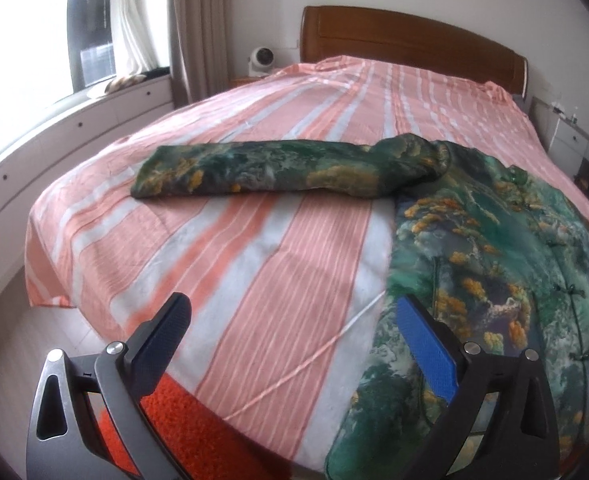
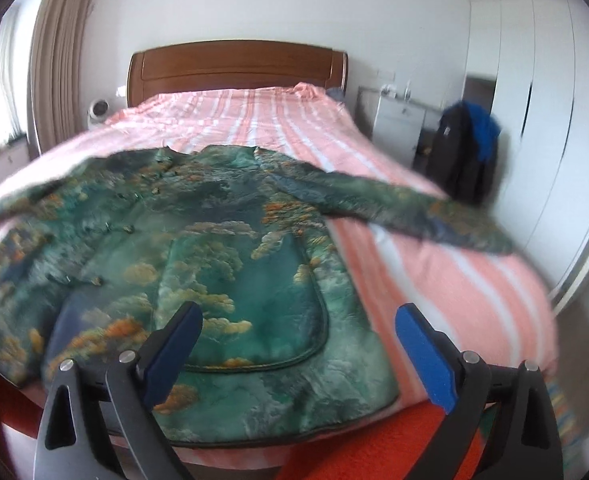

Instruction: Fold large clothes

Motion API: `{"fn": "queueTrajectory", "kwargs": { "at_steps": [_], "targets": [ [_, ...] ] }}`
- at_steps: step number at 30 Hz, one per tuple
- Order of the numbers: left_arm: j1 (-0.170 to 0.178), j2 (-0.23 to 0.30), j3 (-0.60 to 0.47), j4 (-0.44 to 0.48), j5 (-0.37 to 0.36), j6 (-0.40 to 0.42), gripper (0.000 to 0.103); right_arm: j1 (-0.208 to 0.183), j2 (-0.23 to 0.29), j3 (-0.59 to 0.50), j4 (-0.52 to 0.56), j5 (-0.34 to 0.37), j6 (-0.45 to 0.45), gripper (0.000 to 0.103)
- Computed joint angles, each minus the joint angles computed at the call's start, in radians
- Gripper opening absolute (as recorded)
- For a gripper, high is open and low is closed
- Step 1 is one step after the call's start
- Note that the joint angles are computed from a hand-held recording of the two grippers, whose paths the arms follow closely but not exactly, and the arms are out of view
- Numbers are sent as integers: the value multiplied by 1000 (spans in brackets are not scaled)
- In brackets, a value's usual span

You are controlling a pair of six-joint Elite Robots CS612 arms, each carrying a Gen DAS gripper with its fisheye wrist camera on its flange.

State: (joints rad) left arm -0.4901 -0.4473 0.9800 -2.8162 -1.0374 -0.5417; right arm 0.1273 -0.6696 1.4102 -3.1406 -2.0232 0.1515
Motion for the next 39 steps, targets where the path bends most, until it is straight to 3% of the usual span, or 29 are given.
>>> {"fn": "queueTrajectory", "kwargs": {
  "at_steps": [2,4,9,11,16,19,21,24,27,31,39],
  "targets": [
    [-6,0,3,2,45,14,102,6,4,-6,2,-15,-34,98],
    [-13,-3,16,-31,93,43,102,3,0,4,-22,19,-45,98],
    [-24,-6,46,-185,179,117,102,1,-10,55,-213,50,-72,103],
    [-22,-5,49,-188,183,105,102,-5,-17,70,-235,88,-65,103],
    [-21,0,41,-128,192,74,102,-8,-18,75,-247,71,-39,103],
    [-37,3,51,-156,240,126,102,1,-9,74,-321,29,-56,103],
    [-50,8,61,-244,272,215,103,5,-4,70,-347,26,-82,103],
    [-60,11,79,-373,245,326,103,11,2,62,-353,28,-122,103],
    [-59,6,90,-401,189,358,103,14,8,53,-349,33,-147,103],
    [-49,-3,93,-363,136,319,103,13,11,48,-332,38,-145,103],
    [-33,-11,94,-293,109,192,103,11,13,41,-305,38,-137,103]
  ]
}}
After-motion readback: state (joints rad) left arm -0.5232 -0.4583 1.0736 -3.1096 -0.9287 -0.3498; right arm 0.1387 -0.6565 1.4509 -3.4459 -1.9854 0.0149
